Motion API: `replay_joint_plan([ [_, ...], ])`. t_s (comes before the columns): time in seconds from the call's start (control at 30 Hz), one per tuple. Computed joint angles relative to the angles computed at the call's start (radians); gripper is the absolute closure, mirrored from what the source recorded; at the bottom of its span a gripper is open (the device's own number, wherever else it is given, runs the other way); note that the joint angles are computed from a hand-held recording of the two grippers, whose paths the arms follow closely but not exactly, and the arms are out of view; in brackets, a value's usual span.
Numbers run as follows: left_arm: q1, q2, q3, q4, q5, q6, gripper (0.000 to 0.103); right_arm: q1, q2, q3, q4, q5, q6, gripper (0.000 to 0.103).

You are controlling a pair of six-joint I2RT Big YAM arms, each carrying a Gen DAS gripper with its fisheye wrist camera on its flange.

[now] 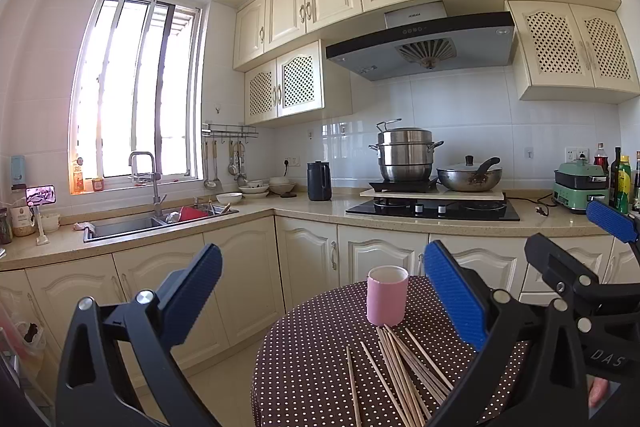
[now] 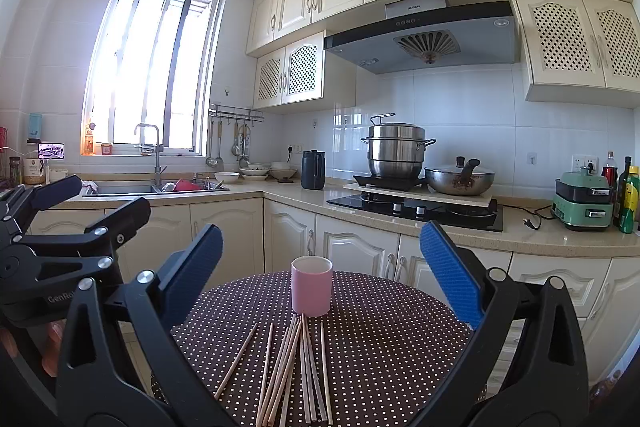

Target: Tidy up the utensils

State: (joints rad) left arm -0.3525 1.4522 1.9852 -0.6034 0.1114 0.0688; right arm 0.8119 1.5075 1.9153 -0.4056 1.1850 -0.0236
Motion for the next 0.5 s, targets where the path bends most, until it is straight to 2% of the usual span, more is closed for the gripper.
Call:
replay_joint_plan([
  [0.5,0.007,-0.001,-0.001,0.002,0.006,0.001,0.004,0.003,0.007,0.014,-0.006,0.003,0.001,0.006],
])
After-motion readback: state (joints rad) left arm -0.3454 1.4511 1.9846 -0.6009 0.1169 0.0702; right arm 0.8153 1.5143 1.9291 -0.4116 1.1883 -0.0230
